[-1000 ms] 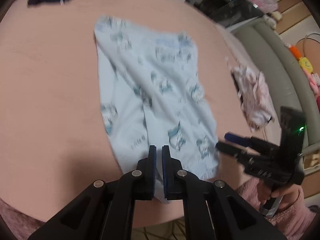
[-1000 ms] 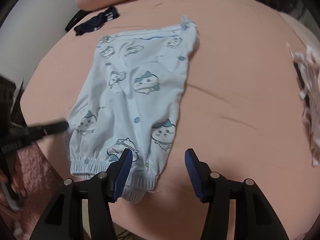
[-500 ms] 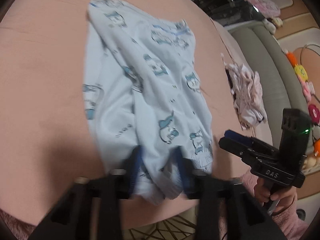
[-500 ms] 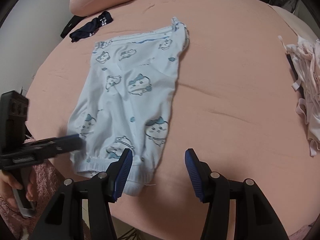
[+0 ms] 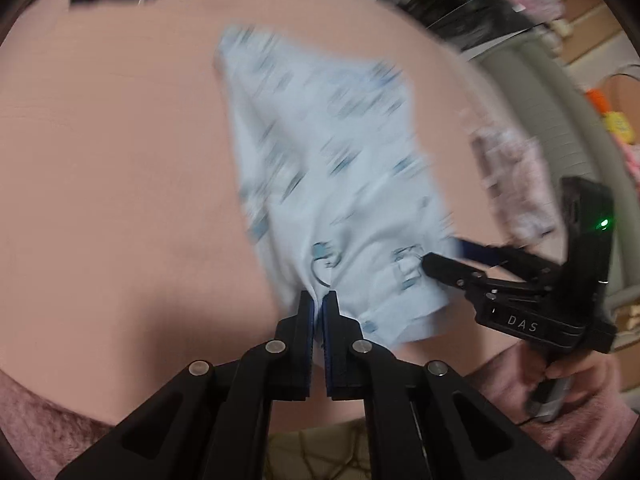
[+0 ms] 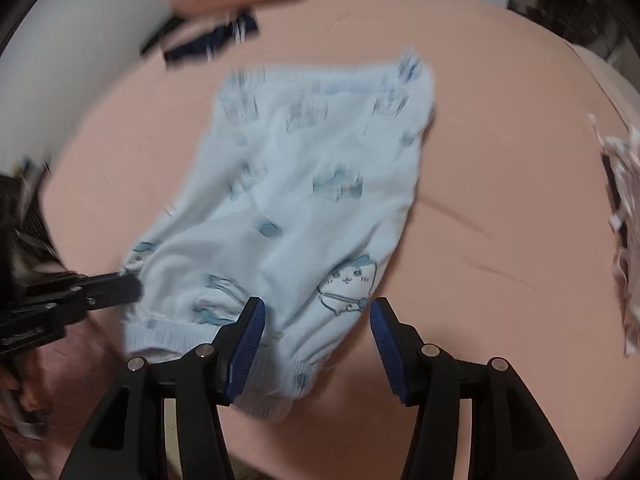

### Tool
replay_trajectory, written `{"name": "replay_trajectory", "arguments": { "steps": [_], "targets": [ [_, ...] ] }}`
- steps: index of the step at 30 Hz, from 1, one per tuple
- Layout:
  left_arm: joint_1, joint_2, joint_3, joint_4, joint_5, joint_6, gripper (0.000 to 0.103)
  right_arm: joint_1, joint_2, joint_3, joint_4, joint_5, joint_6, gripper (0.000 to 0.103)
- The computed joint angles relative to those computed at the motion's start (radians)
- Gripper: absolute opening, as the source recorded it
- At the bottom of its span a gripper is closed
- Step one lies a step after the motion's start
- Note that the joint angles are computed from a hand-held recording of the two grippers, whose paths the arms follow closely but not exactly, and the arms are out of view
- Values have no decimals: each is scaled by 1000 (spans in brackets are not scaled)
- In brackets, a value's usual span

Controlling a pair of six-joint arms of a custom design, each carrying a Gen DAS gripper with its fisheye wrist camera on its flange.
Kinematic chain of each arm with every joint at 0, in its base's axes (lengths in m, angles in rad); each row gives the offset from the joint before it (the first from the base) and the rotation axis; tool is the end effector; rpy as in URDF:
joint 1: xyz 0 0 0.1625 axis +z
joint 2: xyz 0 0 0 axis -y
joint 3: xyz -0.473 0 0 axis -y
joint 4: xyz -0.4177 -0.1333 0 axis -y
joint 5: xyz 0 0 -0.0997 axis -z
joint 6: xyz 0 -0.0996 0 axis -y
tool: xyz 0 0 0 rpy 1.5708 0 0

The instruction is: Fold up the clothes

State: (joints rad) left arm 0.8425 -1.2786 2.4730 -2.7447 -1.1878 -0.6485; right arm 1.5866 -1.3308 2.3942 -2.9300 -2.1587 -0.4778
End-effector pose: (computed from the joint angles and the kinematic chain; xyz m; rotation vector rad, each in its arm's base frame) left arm -0.1307 -0.4027 0.1326 0.1179 2.8125 -0.3244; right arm 0.0849 -0.4336 0.2067 0.5012 -2.4507 0.1892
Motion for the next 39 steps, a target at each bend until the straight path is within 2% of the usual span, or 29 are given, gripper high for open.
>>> {"name": "replay_trajectory", "arguments": {
  "steps": [1, 3, 5, 7, 9, 12, 15, 18, 20, 21, 22, 23, 24, 25, 27, 28, 29, 30, 31, 33, 34, 36, 38, 39],
  "targets": [
    [22, 15, -5, 1, -26, -9, 4, -5, 28, -3, 14, -47, 4, 54],
    [39, -16, -9, -2, -58, -13, 5, -7, 16, 16, -4, -47, -15, 55],
    [39, -65, -12, -6, -57, -7, 6, 4, -15, 11, 71, -78, -26, 54],
    [24, -88, -24, -15, 28, 33, 6, 11, -38, -10, 144, -100, -30, 55],
    [32, -53, -58, -33, 94, 106, 6, 10, -63, -34, 158, -42, -43, 55],
    [64, 40, -122, -49, 103, 235, 6, 14, 5, -65, 35, -8, -61, 55],
    [65, 141, -182, 28, 154, 295, 6, 17, 74, -99, -81, 23, -75, 55],
    [44, 164, -179, 60, 230, 381, 8, -6, 136, -115, -63, -56, -31, 55],
    [25, 142, -174, 160, 355, 376, 22, -8, 131, -91, -118, -87, -75, 56],
    [25, 118, -177, 237, 420, 324, 26, 1, 128, -95, -109, -146, -61, 60],
    [37, 92, -176, 274, 444, 290, 33, 4, 113, -94, -115, -163, -54, 60],
    [47, 63, -177, 268, 426, 264, 33, 6, 98, -93, -124, -176, -51, 60],
    [59, 33, -174, 220, 366, 269, 33, 8, 87, -91, -150, -173, -60, 60],
    [68, 16, -161, 131, 308, 311, 34, 6, 76, -90, -158, -137, -63, 61],
    [30, 49, -139, -12, 288, 419, 46, 2, 56, -90, -170, -66, -64, 61],
    [17, 78, -137, -51, 275, 458, 61, 2, 57, -95, -151, -34, -46, 61],
    [14, 111, -145, -65, 247, 484, 65, 9, 70, -95, -142, -22, -32, 61],
    [16, 152, -165, -43, 230, 492, 65, 16, 83, -96, -132, -9, -18, 61],
    [17, 195, -196, 19, 252, 474, 65, 21, 99, -99, -118, -6, -14, 61],
    [26, 233, -217, 113, 342, 463, 69, 30, 124, -79, -124, -63, -26, 61],
    [40, 214, -205, 98, 337, 489, 70, 29, 138, -80, -134, -105, -49, 61],
    [64, 155, -209, 168, 327, 468, 77, 13, 125, -61, -186, -149, -119, 61],
    [63, 119, -221, 259, 376, 431, 78, -2, 103, -48, -251, -210, -172, 62],
    [59, 110, -222, 275, 405, 422, 76, 7, 128, -48, -333, -282, -215, 62]
  ]
}}
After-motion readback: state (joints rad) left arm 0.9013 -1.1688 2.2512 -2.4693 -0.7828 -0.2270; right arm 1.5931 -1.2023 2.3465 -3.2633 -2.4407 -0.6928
